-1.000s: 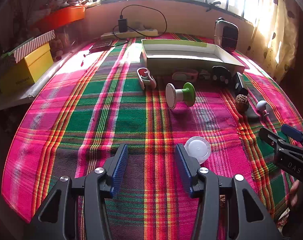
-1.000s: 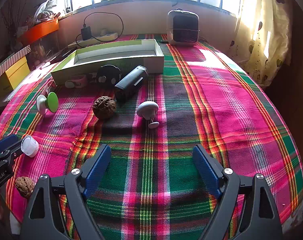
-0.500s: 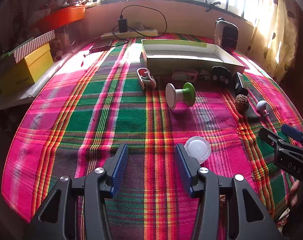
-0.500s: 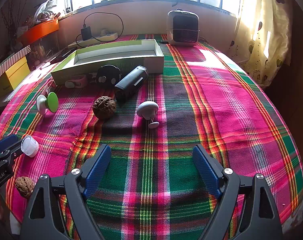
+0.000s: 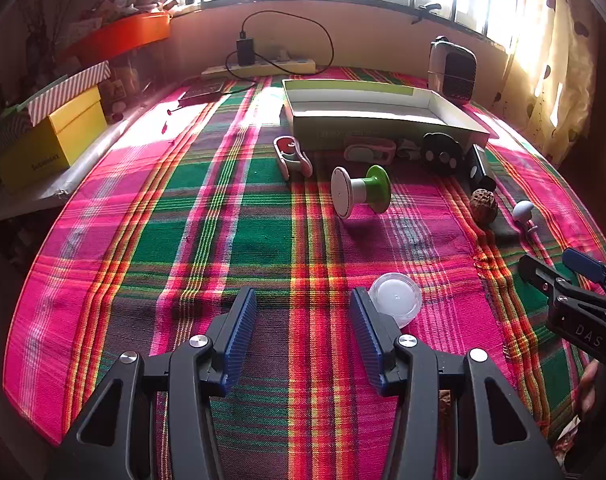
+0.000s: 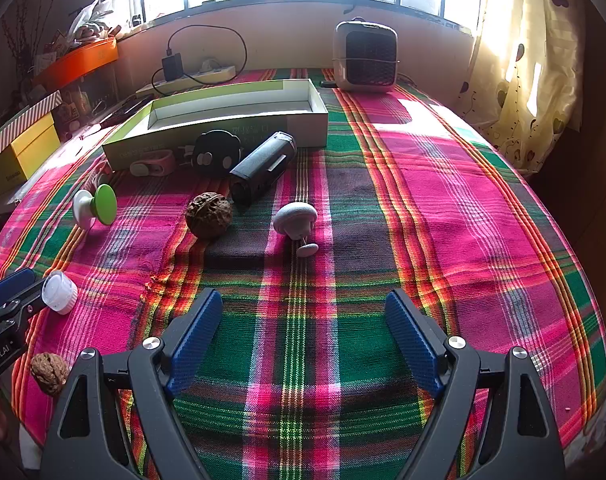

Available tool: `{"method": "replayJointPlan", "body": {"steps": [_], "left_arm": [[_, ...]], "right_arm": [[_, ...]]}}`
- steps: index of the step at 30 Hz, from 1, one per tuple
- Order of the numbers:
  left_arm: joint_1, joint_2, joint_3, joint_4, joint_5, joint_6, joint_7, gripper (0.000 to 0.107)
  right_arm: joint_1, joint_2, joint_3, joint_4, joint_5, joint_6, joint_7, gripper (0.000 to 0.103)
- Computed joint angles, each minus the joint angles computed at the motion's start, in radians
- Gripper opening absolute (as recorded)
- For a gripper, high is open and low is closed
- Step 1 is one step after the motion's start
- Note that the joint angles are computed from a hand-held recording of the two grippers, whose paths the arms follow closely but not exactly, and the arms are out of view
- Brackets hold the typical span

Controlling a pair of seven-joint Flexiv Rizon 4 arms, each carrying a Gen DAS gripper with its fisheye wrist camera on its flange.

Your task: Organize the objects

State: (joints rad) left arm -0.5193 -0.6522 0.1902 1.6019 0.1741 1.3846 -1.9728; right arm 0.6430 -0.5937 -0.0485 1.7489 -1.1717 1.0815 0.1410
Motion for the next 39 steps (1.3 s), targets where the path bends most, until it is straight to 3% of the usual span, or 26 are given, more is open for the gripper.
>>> {"method": "replayJointPlan", "body": {"steps": [5,7,10,12,15,21,24,27,31,35,39], "left_arm": [[0.047,0.010,-0.055,0.014,-0.017,0.010,0.054,0.046],[0.067,0.013,-0.080,0.025,-0.032,0.021,0.085,0.046],[0.182,0.031,-0.217,0.082,-0.107,0.065,0.214,0.046],[0.250,0.040,-0.297,0.116,-0.157,0.080,0.297,0.046],[0.250,0.053,-0.287,0.138,-0.185,0.083,0.347,0.046],[0.275,0.061,-0.316,0.181,-0.274,0.122,0.429,0.046],[0.294,0.062,-0.342,0.192,-0.312,0.129,0.467,0.046],[0.326,0.064,-0.385,0.211,-0.352,0.145,0.503,0.046],[0.332,0.069,-0.398,0.223,-0.380,0.152,0.533,0.046],[0.363,0.071,-0.442,0.240,-0.413,0.161,0.564,0.046],[0.403,0.071,-0.501,0.259,-0.437,0.180,0.603,0.046]], "right_arm": [[-0.013,0.007,0.010,0.008,0.006,0.034,-0.022,0.084],[-0.035,0.017,-0.013,0.029,-0.056,0.160,0.037,0.084],[-0.056,0.027,-0.074,0.039,-0.237,0.352,0.213,0.084],[-0.068,0.017,-0.046,0.017,-0.273,0.371,0.191,0.084],[-0.085,0.001,-0.018,-0.008,-0.304,0.417,0.135,0.084],[-0.136,-0.040,0.030,-0.100,-0.513,0.537,0.190,0.084],[-0.115,-0.060,0.070,-0.092,-0.365,0.511,-0.031,0.084],[-0.081,-0.083,0.054,-0.103,-0.311,0.532,-0.115,0.083],[-0.074,-0.117,0.115,-0.105,-0.108,0.482,-0.323,0.077],[-0.054,-0.131,0.119,-0.107,-0.023,0.478,-0.408,0.070],[0.015,-0.118,0.031,-0.097,-0.016,0.489,-0.398,0.048]]}}
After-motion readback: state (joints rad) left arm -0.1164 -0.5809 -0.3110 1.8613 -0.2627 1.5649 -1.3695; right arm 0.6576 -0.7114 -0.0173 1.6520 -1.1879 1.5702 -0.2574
